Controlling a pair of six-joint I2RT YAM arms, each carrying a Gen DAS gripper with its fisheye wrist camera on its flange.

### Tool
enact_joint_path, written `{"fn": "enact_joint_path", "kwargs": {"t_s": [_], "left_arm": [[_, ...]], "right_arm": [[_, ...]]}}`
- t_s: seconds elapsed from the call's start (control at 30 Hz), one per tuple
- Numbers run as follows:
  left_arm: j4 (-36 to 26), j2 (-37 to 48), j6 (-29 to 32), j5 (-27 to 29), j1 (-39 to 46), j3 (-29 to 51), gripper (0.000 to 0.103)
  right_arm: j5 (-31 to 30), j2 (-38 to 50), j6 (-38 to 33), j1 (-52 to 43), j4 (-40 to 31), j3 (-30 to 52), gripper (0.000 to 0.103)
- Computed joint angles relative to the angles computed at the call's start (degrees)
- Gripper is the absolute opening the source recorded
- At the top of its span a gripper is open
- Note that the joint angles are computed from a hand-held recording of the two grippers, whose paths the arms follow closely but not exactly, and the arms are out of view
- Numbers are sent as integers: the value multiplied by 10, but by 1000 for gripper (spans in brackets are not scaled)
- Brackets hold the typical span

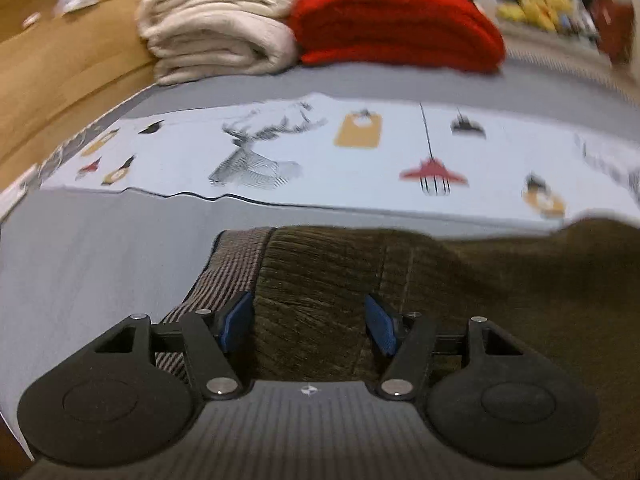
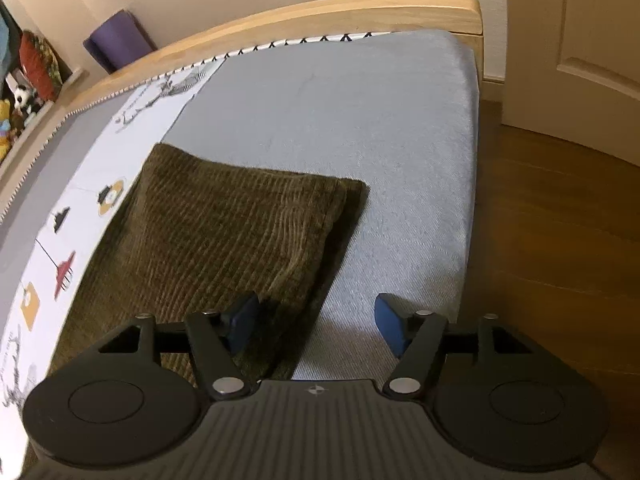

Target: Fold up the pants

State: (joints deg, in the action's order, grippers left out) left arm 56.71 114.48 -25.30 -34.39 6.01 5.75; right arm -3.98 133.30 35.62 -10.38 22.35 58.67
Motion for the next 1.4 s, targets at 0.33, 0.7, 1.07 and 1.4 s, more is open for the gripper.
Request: {"fn": "enact_joint_path", "kwargs": {"t_s": [0.33,0.7,1.07,1.4], "left_arm": [[71,-30,22,-87,-166,-34,68],[112,41,13,-91,-209,-24,68],[35,-57,-11,-79,-224,-43,68],[-495,-591,-96,-42,-235,-46,68]], "right_arm": [[-39,6,63,-48,206,-105,66],[-77,63,87,-53,179,-15,66],[45,44,97,2,114,24,14],[155,-250,-179,342,354,-245,13]]}}
